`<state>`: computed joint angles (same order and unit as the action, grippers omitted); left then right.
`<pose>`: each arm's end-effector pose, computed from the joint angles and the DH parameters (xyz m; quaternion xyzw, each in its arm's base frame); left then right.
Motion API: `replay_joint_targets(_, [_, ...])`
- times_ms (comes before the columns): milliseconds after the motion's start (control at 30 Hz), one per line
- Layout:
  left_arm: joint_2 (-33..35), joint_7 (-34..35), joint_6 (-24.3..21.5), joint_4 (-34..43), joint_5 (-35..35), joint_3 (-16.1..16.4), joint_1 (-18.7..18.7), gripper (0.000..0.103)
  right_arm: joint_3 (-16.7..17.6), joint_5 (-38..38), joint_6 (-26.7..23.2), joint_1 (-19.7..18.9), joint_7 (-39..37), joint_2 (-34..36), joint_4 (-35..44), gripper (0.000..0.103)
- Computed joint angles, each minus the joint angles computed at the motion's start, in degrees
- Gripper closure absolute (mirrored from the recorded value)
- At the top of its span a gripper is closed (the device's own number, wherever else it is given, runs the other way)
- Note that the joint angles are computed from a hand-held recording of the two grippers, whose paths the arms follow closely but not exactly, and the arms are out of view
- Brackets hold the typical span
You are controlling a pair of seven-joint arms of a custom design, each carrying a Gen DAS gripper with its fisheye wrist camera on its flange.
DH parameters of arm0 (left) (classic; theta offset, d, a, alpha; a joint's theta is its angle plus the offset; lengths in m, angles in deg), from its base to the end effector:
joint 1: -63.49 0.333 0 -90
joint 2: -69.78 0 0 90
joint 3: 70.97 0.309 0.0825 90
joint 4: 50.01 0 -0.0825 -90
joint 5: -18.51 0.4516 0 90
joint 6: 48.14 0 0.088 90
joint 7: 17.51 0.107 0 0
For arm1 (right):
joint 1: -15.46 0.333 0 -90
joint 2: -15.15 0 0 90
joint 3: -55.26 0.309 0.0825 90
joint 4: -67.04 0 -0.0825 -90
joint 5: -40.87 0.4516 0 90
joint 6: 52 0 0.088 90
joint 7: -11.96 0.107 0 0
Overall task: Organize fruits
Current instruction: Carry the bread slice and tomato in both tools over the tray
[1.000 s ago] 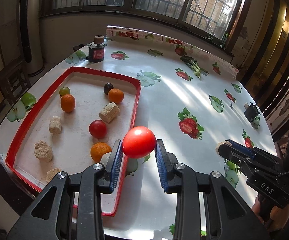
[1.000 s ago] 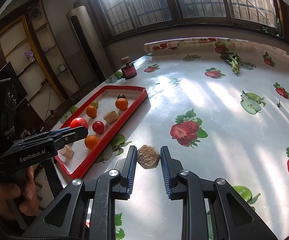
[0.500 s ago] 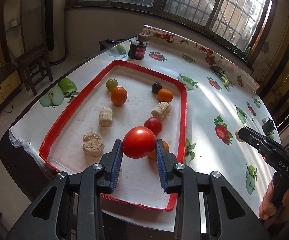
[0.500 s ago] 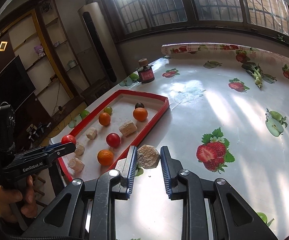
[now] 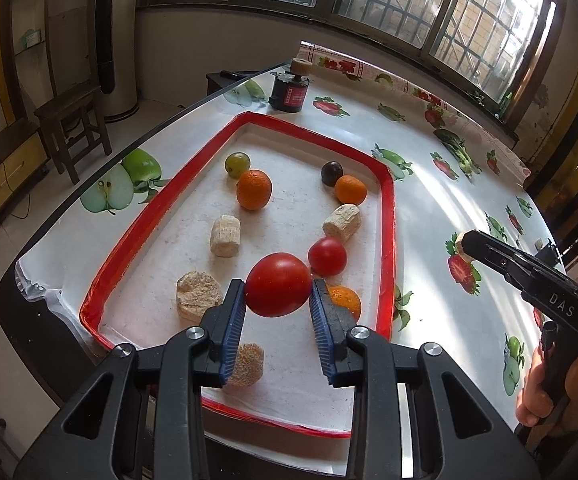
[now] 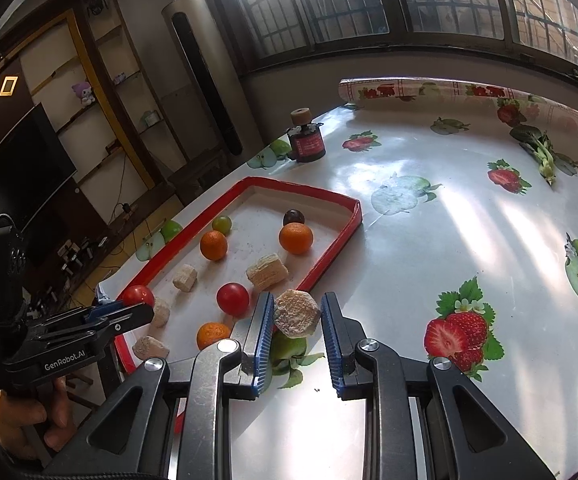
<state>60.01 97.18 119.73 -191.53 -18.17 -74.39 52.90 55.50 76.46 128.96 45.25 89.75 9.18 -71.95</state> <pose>0.5394 -0.0954 0.3686 -0.6352 0.6969 -0.3068 0.1296 0.5138 0.2367 0.3825 -0.6817 0.6094 -0.1315 0.3829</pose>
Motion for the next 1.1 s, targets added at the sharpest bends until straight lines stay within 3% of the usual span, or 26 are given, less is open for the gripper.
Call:
replay_joint_targets(133, [1.3, -0.9, -0.4, 1.1, 1.3, -0.4, 0.6, 0.073, 0.4, 1.6, -1.0, -0.4, -2.3, 2.7, 2.9, 0.079])
replay_joint_targets(267, [2.8, -1.2, -1.2, 2.2, 1.9, -1.0, 1.1, 0.073, 3.0, 2.7, -2.7, -3.0, -4.5, 5.5, 6.2, 0.079])
replay_joint_targets(633, [5.1, -1.6, -2.3, 3.9, 2.5, -2.5, 2.7, 0.073, 9.2, -2.7, -6.2, -9.0, -3.1, 11.9, 12.4, 0.079])
replay_joint_targets(1100, [7.0, -2.8, -3.1, 5.3, 3.9, -3.7, 4.1, 0.073, 9.8, -13.8, -7.7, -10.5, 4.9, 15.9, 15.5, 0.079])
